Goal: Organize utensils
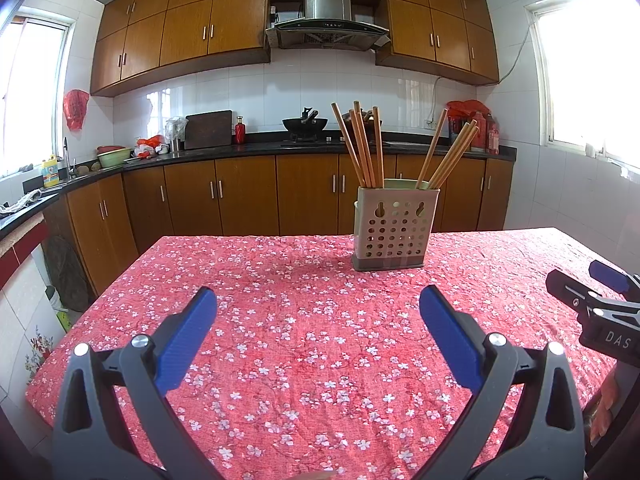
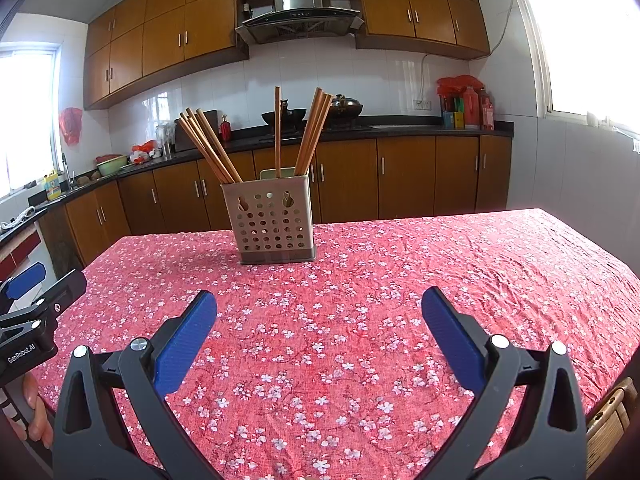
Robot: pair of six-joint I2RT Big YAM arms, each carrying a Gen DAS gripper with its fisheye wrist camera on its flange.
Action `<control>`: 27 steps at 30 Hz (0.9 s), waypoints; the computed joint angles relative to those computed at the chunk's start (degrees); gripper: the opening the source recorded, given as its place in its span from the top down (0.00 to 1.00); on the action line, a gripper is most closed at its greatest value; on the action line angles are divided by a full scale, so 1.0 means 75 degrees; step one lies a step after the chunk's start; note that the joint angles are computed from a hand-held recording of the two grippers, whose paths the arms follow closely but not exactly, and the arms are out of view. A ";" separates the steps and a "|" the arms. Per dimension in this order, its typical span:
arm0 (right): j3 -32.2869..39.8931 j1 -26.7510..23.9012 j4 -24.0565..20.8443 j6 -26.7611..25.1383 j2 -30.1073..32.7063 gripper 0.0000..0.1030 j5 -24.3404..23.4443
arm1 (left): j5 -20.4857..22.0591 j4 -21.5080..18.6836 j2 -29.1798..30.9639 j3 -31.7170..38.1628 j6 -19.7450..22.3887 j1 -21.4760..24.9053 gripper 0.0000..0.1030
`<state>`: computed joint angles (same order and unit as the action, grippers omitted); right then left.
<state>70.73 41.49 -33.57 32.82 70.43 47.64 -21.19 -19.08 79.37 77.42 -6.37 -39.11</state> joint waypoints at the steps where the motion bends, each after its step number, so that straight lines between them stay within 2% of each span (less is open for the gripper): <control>1: 0.0001 -0.0003 0.0000 -0.0004 -0.0001 0.02 -0.0002 | -0.0008 -0.0002 0.0003 0.0001 -0.0004 -0.0003 0.04; 27: 0.0048 0.0010 -0.0060 0.0093 0.0056 0.02 -0.0004 | 0.0040 -0.0027 -0.0006 -0.0009 0.0009 0.0010 0.04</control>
<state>71.09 41.56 -34.02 33.52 70.85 47.61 -20.89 -19.28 79.33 77.35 -6.31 -39.03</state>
